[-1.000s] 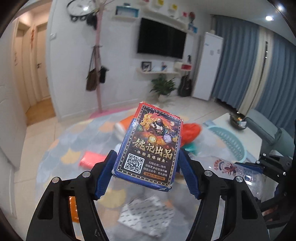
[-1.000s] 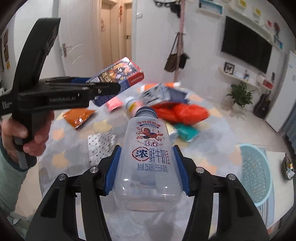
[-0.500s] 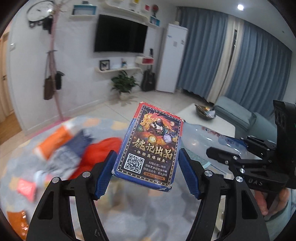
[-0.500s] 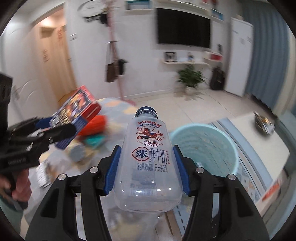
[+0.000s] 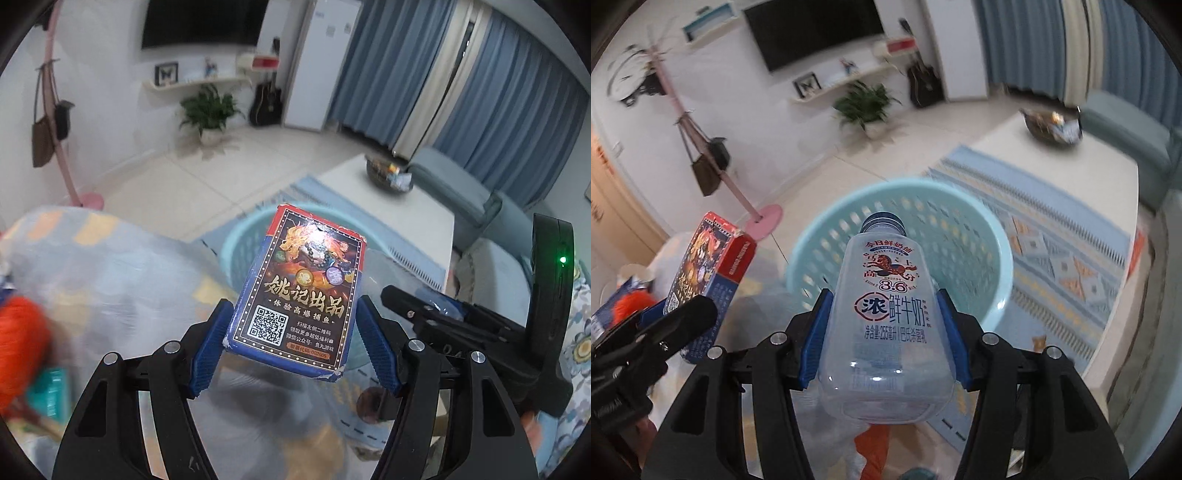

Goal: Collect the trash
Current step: 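Carry box and bottle over the blue basket and open both tools to drop them, then grasp the polka-dot tissue with the left tool while the right tool grasps the pink bottle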

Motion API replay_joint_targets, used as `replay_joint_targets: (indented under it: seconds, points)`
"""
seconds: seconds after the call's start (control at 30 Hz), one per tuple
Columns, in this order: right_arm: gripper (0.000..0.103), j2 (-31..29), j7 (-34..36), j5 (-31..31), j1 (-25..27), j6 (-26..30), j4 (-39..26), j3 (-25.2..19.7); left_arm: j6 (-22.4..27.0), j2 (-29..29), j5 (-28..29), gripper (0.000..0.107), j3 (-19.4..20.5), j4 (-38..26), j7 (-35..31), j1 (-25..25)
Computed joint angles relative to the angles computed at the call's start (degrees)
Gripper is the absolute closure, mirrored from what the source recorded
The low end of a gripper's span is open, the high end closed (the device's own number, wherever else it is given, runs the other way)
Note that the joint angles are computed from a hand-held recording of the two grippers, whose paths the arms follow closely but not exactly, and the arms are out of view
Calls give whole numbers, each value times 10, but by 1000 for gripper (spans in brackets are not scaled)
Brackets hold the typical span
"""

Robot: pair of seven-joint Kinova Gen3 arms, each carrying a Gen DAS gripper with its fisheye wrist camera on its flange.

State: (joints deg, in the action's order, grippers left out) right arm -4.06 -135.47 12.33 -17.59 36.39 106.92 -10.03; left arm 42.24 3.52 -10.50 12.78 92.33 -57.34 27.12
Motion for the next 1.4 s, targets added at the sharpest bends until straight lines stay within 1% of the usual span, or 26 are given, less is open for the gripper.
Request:
replay_joint_targets:
  seconds: [0.03,0.13,0.23,0.27,0.3,0.37,0.43,0.53,0.57,0.6,0.7,0.77,0.87,1.03,1.17,1.27,1.4]
  points:
    - [50,7,3,-7,2,-1,2,4,6,14,-2,41,2,-8,3,2]
    - [50,24,7,-18,4,-9,8,12,15,39,18,41,-1,-25,-11,4]
    - [50,34,10,-28,5,-14,11,20,24,54,10,40,-11,-35,0,17]
    - [50,34,9,-31,6,-19,14,22,22,53,16,35,-11,-33,-3,15]
    - [47,33,17,-44,9,-25,16,27,17,54,23,32,-12,-32,-5,14]
    - [47,26,36,-64,14,-37,25,32,11,48,33,31,-13,-26,-10,12]
    - [47,20,55,-79,18,-43,30,34,9,44,31,30,-14,-22,-11,13]
    - [47,15,54,-78,19,-38,33,29,-5,23,37,30,-13,-1,-12,8]
    - [47,12,59,-86,19,-38,35,28,-7,27,31,30,-13,-4,-3,15]
    - [47,10,62,-91,19,-38,37,27,-9,21,32,30,-10,0,-2,11]
    - [47,3,56,-87,16,-34,38,19,-16,3,28,30,-7,14,4,9]
    - [47,-5,51,-83,12,-31,36,12,-24,-22,32,30,-5,31,4,3]
    - [47,-18,38,-65,5,-25,29,-4,-29,-56,17,30,4,52,19,-8]
    - [47,-39,5,-20,-15,-12,7,-44,-32,-136,7,30,26,91,40,-42]
    - [47,-46,-13,14,-37,-3,-17,-78,8,-201,-38,30,80,109,90,-95]
    - [47,-41,-9,32,-62,-2,-39,-99,48,-253,-43,30,103,123,110,-134]
    - [47,-20,1,67,-105,-4,-72,-127,102,-321,-23,30,95,140,108,-178]
